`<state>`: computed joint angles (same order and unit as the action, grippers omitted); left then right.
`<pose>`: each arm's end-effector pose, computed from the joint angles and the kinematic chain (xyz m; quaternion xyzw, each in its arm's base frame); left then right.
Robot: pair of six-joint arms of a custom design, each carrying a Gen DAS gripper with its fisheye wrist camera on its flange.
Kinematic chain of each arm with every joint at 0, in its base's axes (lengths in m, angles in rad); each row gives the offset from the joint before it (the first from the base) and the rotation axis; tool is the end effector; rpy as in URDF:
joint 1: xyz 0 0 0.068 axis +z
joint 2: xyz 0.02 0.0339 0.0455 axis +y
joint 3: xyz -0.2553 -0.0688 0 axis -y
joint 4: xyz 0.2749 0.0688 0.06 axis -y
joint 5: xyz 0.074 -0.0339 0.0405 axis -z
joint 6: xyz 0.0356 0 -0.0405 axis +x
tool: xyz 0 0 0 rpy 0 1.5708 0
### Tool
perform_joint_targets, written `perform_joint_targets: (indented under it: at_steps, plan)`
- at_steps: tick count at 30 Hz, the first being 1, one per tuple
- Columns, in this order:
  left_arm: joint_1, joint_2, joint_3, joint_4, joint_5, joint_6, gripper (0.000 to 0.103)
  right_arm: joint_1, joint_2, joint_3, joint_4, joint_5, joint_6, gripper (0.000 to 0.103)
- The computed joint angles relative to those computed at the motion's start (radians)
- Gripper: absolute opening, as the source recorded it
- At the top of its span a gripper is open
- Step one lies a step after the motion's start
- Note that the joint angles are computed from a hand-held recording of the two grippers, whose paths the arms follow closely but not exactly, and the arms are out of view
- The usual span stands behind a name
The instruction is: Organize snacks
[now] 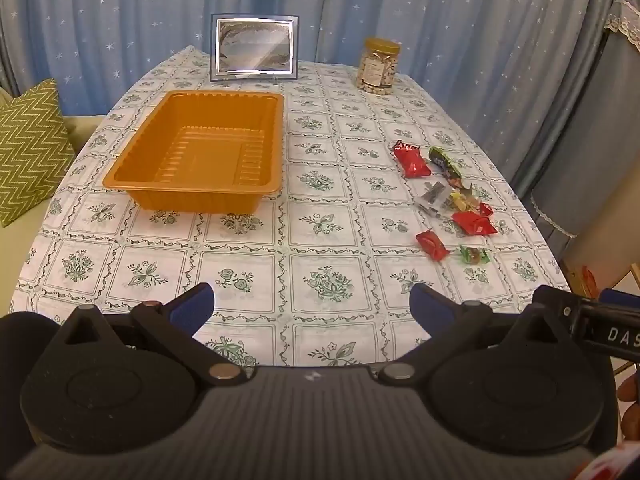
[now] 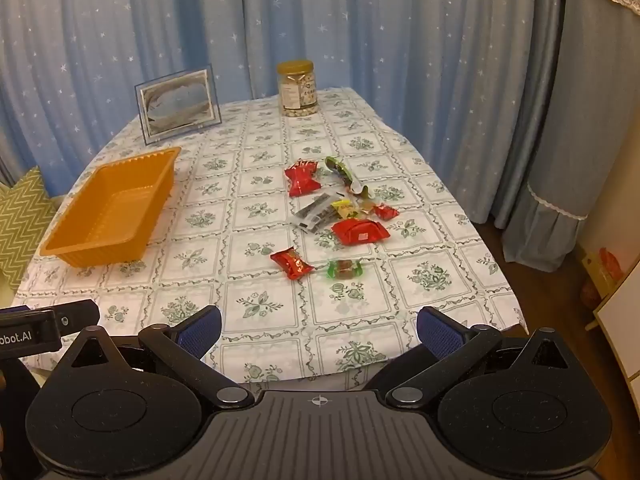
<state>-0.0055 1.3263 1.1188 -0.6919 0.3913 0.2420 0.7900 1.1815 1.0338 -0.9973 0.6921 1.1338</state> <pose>0.3060 -0.0153 0.2796 0.1779 0.9112 -0.1441 0.3425 0.1891 0.1586 0.2762 0.2279 0.8937 -0.0266 0.3856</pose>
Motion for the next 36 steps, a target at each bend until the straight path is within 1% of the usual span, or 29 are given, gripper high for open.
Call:
perform_joint_targets:
  at_steps: [4, 5, 8, 9, 13, 36]
  plan:
    - [0.017, 0.007, -0.006, 0.01, 0.022, 0.024, 0.103, 0.0, 0.001, 0.004, -0.007, -0.003, 0.001, 0.103]
    - [0.007, -0.019, -0.031, 0.029, 0.005, 0.019, 0.103, 0.0, 0.0, 0.004, -0.007, -0.002, 0.002, 0.103]
    - [-0.002, -0.017, -0.02, 0.021, -0.011, 0.019, 0.103, 0.003, 0.005, 0.008, -0.011, 0.003, 0.005, 0.103]
    - [-0.001, -0.019, -0.022, 0.023, -0.01, 0.02, 0.103, 0.007, 0.01, 0.022, -0.025, 0.006, 0.01, 0.103]
    - [-0.002, -0.027, -0.024, 0.02, -0.009, 0.02, 0.103, -0.003, 0.001, 0.009, -0.012, 0.002, 0.001, 0.103]
    - [-0.011, -0.027, -0.014, 0.01, -0.013, 0.018, 0.103, 0.005, 0.0, 0.015, -0.031, 0.015, 0.023, 0.103]
